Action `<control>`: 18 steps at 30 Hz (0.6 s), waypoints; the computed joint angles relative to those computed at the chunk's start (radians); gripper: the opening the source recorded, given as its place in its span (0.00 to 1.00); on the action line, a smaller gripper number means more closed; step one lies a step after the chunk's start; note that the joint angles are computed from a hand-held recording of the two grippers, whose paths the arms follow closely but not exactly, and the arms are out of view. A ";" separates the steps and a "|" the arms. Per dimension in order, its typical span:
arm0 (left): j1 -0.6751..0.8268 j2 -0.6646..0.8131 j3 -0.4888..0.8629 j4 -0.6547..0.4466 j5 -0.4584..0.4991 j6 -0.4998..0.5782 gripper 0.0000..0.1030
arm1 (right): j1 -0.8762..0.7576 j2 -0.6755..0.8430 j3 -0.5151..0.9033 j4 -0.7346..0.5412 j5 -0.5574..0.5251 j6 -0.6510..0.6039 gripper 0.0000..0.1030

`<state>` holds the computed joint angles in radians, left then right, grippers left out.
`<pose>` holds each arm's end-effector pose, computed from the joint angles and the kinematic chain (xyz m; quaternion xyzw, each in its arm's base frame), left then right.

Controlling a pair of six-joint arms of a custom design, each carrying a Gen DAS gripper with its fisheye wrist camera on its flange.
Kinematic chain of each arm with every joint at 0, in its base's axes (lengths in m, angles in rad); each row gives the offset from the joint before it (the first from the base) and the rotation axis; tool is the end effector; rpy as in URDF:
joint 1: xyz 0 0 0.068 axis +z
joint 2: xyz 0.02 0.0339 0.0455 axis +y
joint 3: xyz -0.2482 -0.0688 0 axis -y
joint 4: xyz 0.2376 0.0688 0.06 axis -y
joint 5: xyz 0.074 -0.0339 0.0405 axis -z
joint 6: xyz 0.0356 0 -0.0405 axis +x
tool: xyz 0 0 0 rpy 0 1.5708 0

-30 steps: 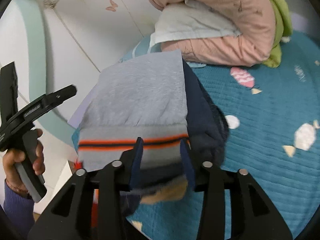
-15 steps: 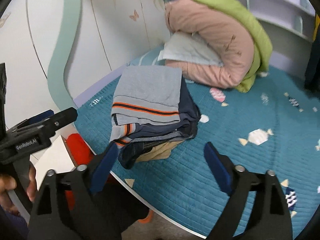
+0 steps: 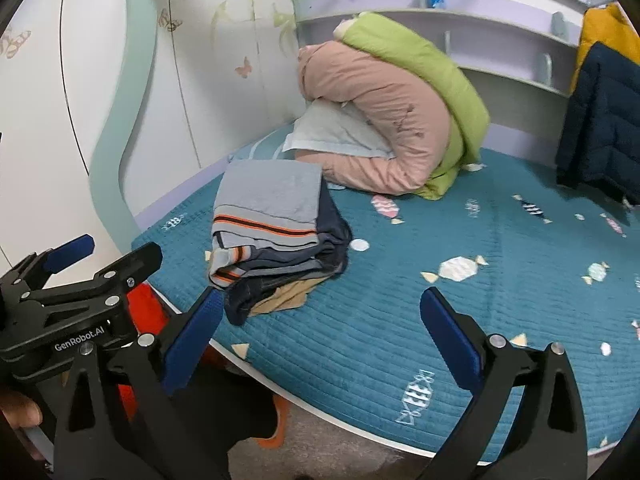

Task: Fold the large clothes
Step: 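Open both grippers and pull them back from the folded jacket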

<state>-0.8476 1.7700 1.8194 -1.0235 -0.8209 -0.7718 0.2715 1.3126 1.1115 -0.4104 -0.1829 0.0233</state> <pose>0.2569 -0.2517 0.3472 -0.0840 0.8802 0.0679 0.4621 0.2783 0.0842 0.3022 -0.1512 0.8714 0.1476 0.4427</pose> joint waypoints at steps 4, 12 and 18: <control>-0.066 0.016 0.061 -0.064 -0.063 -0.035 0.95 | -0.022 -0.101 -0.044 -0.016 0.003 -0.005 0.93; -0.166 0.058 0.206 -0.171 -0.121 -0.085 0.95 | -0.094 -0.254 -0.069 -0.107 -0.054 -0.024 0.93; -0.244 0.145 0.395 -0.305 -0.202 -0.130 0.95 | -0.188 -0.346 -0.067 -0.171 -0.165 -0.035 0.93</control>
<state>-1.0920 1.9149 2.2142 -1.3288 -1.0233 -0.9020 0.0837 0.9670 1.0442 -0.5816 -0.3480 -0.0119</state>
